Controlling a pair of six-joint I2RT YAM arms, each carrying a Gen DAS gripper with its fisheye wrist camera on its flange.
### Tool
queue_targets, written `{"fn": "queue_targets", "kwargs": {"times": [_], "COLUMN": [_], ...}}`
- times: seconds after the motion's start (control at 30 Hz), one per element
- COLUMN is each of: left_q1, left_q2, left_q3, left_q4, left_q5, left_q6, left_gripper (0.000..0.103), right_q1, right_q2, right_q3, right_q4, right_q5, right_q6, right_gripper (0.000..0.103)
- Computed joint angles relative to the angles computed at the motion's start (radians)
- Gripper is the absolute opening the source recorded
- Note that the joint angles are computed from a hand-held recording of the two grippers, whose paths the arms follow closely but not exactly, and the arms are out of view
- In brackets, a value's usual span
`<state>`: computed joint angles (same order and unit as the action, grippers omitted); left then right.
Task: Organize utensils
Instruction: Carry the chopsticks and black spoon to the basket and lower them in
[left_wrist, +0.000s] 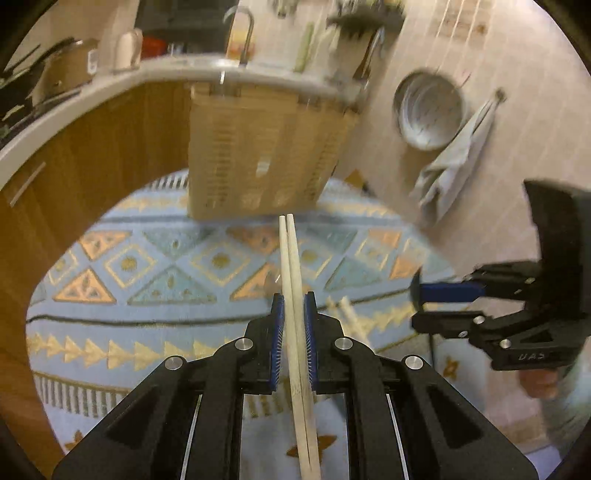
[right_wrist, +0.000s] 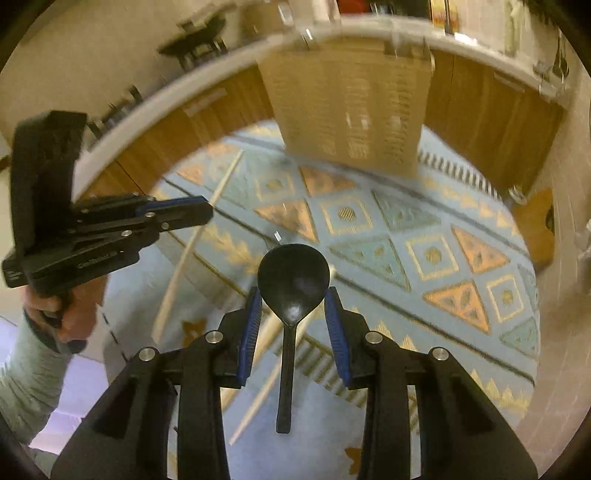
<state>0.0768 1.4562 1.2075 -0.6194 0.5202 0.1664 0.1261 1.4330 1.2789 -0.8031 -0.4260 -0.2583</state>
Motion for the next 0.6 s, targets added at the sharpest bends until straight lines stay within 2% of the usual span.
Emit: {"fn": "queue_targets", "kwargs": {"times": [0.1,0.2,0.37,0.47,0.6], "left_q1": [0.029,0.033,0.012,-0.027,-0.076], "left_q2": [-0.071,-0.107,-0.097,-0.024,0.089], "left_q3": [-0.053,-0.05,0.063,0.164,0.288], "left_q4": [0.117,0.225,0.366,0.465,0.536], "left_q5": [0.102,0.118,0.037,-0.068,-0.222], "left_q6": [-0.05,-0.132,-0.223,-0.269,-0.282], "left_gripper": [0.009,0.009,0.009,0.009,0.009], "right_q1": [-0.009,0.01,0.046,0.049,0.036], "right_q2": [-0.079,-0.115,-0.098,-0.017,0.122], "right_q3": [-0.03,-0.006,0.108,0.217,0.4], "right_q4": [0.067,0.141,0.297,0.368,0.401], "right_q5": [-0.083,-0.098,0.005,0.053,0.136], "right_q6": [0.023,0.093,0.196,0.27,0.327], "right_gripper": [0.032,0.032,0.032,0.032,0.032]}}
